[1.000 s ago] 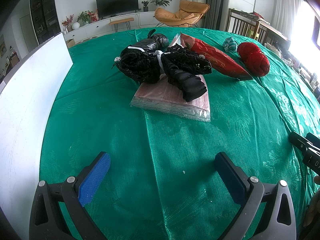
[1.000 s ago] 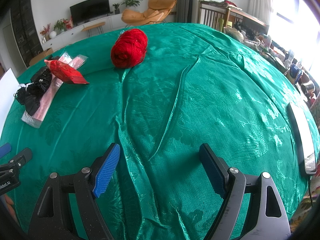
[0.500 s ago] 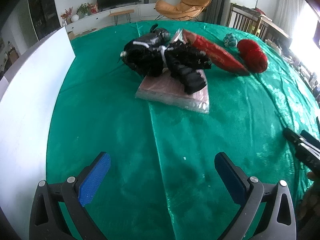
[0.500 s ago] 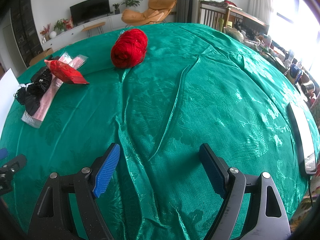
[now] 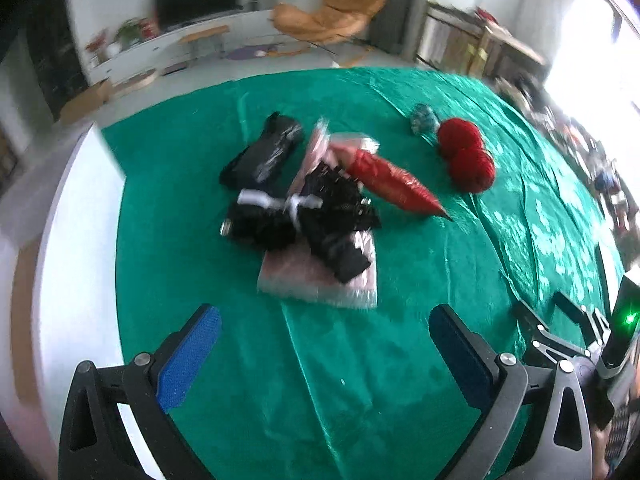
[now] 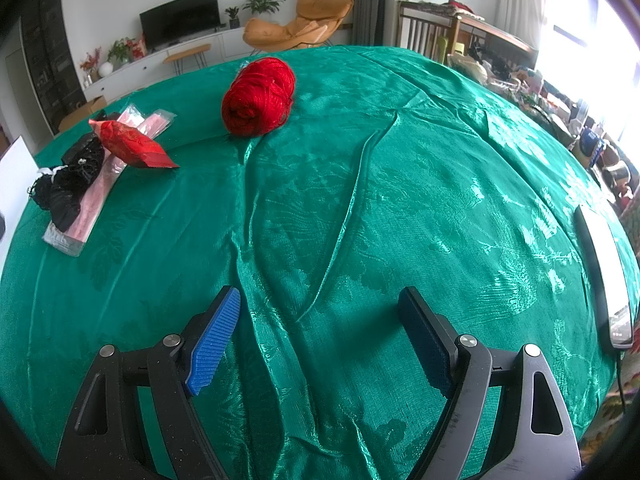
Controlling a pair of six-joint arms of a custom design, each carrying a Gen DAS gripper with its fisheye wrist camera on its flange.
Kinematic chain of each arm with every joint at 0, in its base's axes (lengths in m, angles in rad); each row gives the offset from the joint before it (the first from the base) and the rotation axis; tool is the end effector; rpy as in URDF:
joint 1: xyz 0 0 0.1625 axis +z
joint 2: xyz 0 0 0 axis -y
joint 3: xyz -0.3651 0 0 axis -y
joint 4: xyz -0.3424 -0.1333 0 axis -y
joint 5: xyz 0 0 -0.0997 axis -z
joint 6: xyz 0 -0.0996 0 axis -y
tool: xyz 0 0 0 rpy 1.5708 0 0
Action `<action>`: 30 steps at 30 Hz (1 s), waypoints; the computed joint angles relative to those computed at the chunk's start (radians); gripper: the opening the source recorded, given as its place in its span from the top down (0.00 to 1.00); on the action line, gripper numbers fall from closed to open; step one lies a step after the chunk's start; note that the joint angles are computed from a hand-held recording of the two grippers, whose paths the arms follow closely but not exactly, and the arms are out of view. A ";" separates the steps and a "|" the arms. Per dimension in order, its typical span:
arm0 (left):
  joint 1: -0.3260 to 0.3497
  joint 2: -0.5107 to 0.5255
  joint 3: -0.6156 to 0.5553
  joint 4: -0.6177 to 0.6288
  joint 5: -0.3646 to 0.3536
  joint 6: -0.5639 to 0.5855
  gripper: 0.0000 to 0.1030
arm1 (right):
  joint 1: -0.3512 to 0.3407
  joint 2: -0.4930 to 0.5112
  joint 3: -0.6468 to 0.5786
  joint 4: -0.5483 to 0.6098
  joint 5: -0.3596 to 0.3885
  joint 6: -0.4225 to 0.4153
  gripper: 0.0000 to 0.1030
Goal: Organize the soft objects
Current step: 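Reach the left tool to the black lace garment and grasp it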
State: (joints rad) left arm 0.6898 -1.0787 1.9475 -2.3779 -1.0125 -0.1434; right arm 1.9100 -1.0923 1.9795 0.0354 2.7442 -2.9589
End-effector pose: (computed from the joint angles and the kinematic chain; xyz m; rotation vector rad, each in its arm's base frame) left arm -0.2579 -0.4540 0.1324 0.9624 2.4261 -0.2964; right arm 0.1483 -0.2957 0.1302 -0.2834 -1.9902 0.9733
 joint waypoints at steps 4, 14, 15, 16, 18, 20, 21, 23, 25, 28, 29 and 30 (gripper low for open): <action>0.026 0.083 -0.148 0.166 0.012 0.104 0.00 | 0.000 0.000 0.000 -0.001 -0.001 0.000 0.19; 0.044 0.188 -0.223 0.142 0.131 0.452 0.00 | -0.001 -0.004 0.003 -0.001 -0.006 -0.006 0.19; 0.048 0.202 -0.229 0.120 0.145 0.480 0.00 | 0.000 -0.002 0.001 -0.001 -0.006 -0.005 0.19; 0.053 0.225 -0.237 0.080 0.165 0.516 0.00 | -0.001 -0.003 0.002 -0.001 -0.006 -0.005 0.19; 0.061 0.263 -0.250 0.023 0.172 0.578 0.00 | -0.001 -0.004 0.002 -0.001 -0.006 -0.006 0.19; 0.070 0.294 -0.246 -0.035 0.162 0.672 0.00 | -0.001 -0.002 0.002 -0.001 -0.006 -0.005 0.19; 0.073 0.306 -0.244 -0.055 0.162 0.710 0.00 | 0.000 -0.002 0.001 -0.001 -0.006 -0.004 0.19; 0.082 0.316 -0.260 -0.038 0.142 0.722 0.05 | -0.001 -0.002 0.002 -0.001 -0.006 -0.005 0.19; 0.107 0.309 -0.333 0.109 0.065 0.593 0.44 | -0.001 -0.003 0.002 -0.001 -0.006 -0.005 0.19; 0.114 0.278 -0.336 0.152 0.058 0.468 0.60 | -0.001 -0.003 0.002 -0.001 -0.006 -0.005 0.19; 0.114 0.262 -0.320 0.148 0.062 0.438 0.61 | -0.001 -0.004 0.003 -0.001 -0.006 -0.006 0.19; 0.114 0.239 -0.299 0.153 0.066 0.381 0.61 | -0.001 -0.004 0.003 -0.001 -0.006 -0.006 0.19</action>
